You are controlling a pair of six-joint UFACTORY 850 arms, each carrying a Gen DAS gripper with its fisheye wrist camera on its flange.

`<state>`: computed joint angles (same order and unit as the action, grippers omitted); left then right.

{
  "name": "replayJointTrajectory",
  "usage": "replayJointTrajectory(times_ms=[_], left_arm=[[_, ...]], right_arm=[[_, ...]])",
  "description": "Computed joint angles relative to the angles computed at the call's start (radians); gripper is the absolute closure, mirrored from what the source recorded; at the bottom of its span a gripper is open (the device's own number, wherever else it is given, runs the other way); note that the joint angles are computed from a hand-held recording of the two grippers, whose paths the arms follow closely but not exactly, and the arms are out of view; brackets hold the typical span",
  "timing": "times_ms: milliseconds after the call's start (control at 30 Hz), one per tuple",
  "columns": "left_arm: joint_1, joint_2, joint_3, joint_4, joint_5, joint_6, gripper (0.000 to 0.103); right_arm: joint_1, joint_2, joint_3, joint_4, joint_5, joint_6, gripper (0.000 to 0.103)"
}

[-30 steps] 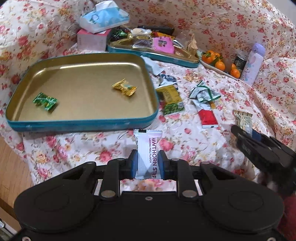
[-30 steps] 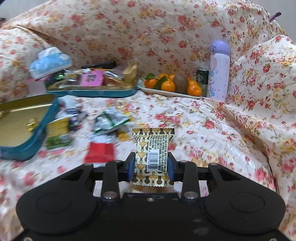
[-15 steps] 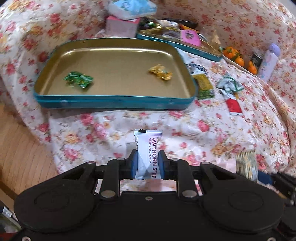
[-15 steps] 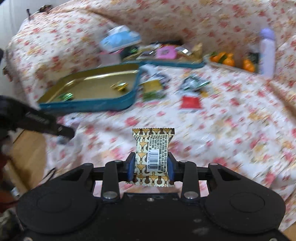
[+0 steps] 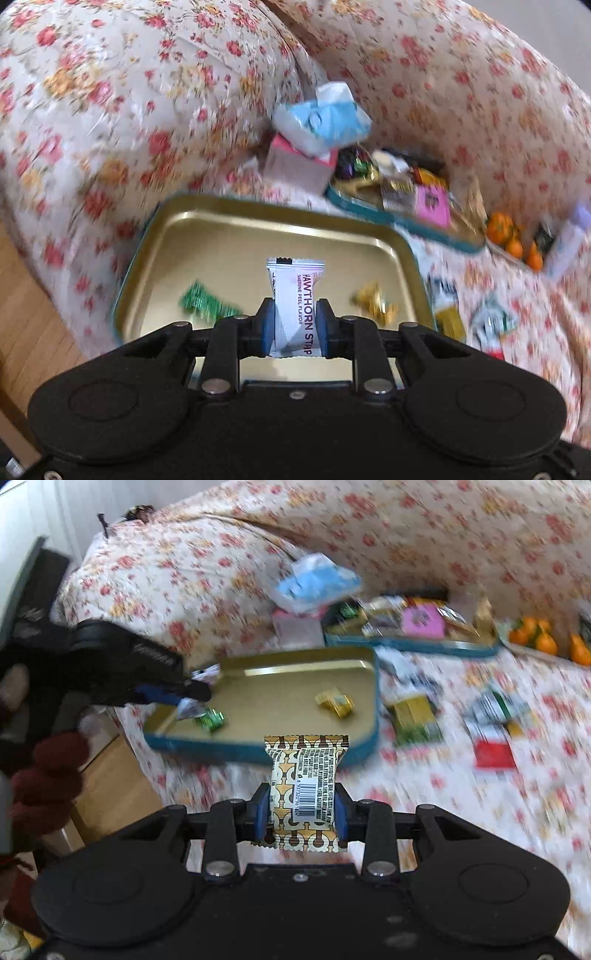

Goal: Organize snacks
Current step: 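Carry the Hawthorn strip and biscuit packet in both tools over the gold tin tray, then open both tools to drop the strip and biscuit packet into the tray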

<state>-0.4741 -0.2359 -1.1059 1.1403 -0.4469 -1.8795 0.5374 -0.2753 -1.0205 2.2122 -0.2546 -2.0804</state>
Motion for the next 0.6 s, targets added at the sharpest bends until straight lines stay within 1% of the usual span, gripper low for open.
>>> replayJointTrajectory(times_ms=[100,167,233,300,333,400,500,533,600], left_arm=[[0.037,-0.037,-0.039,0.019,0.016,-0.015,0.073],[0.053,-0.061,-0.064,0.028,0.017,-0.019,0.073],[0.065,-0.089,-0.094,0.007,0.016,0.020,0.072],[0.072,-0.102,-0.107,0.007,0.010,0.025,0.071],[0.076,-0.103,-0.107,0.023,0.012,0.013,0.071],[0.077,-0.099,-0.100,0.063,0.017,-0.025,0.064],[0.076,-0.083,-0.079,0.082,0.014,-0.058,0.063],[0.074,-0.077,-0.070,0.085,0.012,-0.072,0.063],[0.070,-0.056,-0.040,0.087,0.011,-0.107,0.063]], right_arm=[[0.009,-0.042,-0.064,0.044,0.004,-0.045,0.067],[0.020,-0.069,-0.105,0.104,0.021,-0.097,0.067],[0.031,-0.095,-0.143,0.159,0.037,-0.151,0.067],[0.040,-0.128,-0.186,0.215,0.055,-0.200,0.067],[0.044,-0.145,-0.208,0.252,0.065,-0.238,0.067],[0.053,-0.173,-0.243,0.351,0.086,-0.332,0.067],[0.059,-0.215,-0.296,0.315,0.109,-0.286,0.067],[0.062,-0.226,-0.310,0.323,0.118,-0.295,0.067],[0.072,-0.254,-0.345,0.400,0.139,-0.383,0.067]])
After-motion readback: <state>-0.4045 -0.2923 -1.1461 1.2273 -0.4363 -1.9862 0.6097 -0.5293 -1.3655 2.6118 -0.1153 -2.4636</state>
